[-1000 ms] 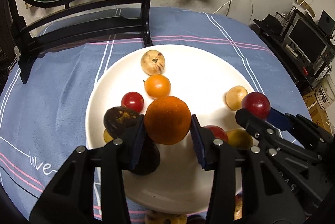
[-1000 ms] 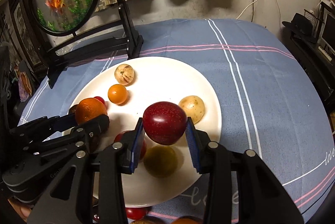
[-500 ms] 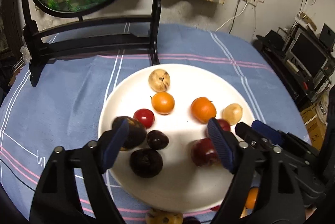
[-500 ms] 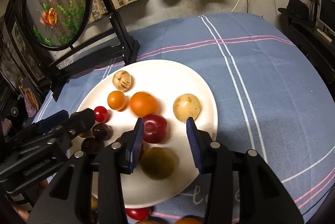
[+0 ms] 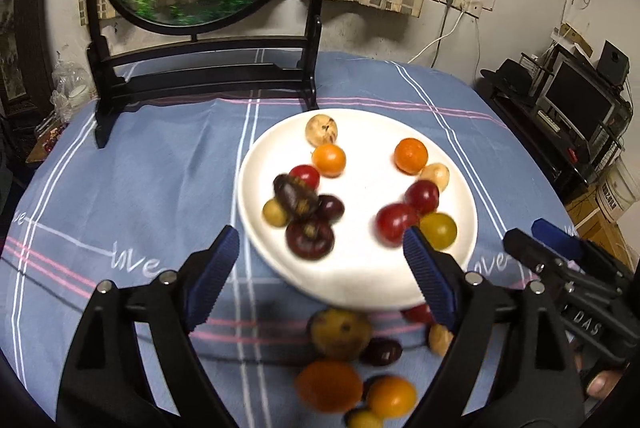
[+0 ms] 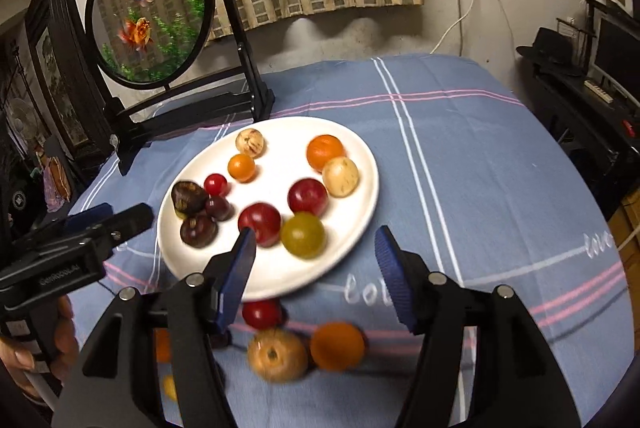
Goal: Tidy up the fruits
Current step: 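Lift both open grippers away from the plate, then move the left gripper to another tangerine and close on it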
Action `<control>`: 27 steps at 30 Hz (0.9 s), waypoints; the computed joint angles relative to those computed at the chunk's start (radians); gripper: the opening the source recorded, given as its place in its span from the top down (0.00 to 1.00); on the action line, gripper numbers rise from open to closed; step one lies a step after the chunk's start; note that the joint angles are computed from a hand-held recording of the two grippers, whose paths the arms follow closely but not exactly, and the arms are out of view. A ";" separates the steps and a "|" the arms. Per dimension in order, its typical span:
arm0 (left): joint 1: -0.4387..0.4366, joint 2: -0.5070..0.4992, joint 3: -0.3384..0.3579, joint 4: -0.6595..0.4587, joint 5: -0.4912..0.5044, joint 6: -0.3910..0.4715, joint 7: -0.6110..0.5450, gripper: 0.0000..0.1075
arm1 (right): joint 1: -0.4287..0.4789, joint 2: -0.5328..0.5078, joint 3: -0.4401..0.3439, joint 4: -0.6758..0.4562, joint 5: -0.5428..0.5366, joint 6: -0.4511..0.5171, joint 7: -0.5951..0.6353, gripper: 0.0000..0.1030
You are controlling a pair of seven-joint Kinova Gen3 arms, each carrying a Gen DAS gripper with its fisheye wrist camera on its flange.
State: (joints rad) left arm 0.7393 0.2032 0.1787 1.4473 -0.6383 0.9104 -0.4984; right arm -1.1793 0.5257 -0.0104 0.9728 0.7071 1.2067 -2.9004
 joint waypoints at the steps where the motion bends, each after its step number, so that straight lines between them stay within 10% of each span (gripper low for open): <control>1: 0.015 -0.017 -0.001 0.026 -0.019 0.002 0.024 0.18 | -0.012 -0.010 0.001 0.021 0.006 -0.002 -0.017 0.40; 18: -0.039 -0.133 0.095 0.290 -0.068 -0.047 0.223 0.17 | -0.068 -0.061 -0.062 0.244 0.123 -0.016 -0.323 0.40; 27: -0.077 -0.143 0.102 0.340 0.007 -0.159 0.102 0.16 | -0.061 -0.062 -0.071 0.250 0.132 0.015 -0.340 0.40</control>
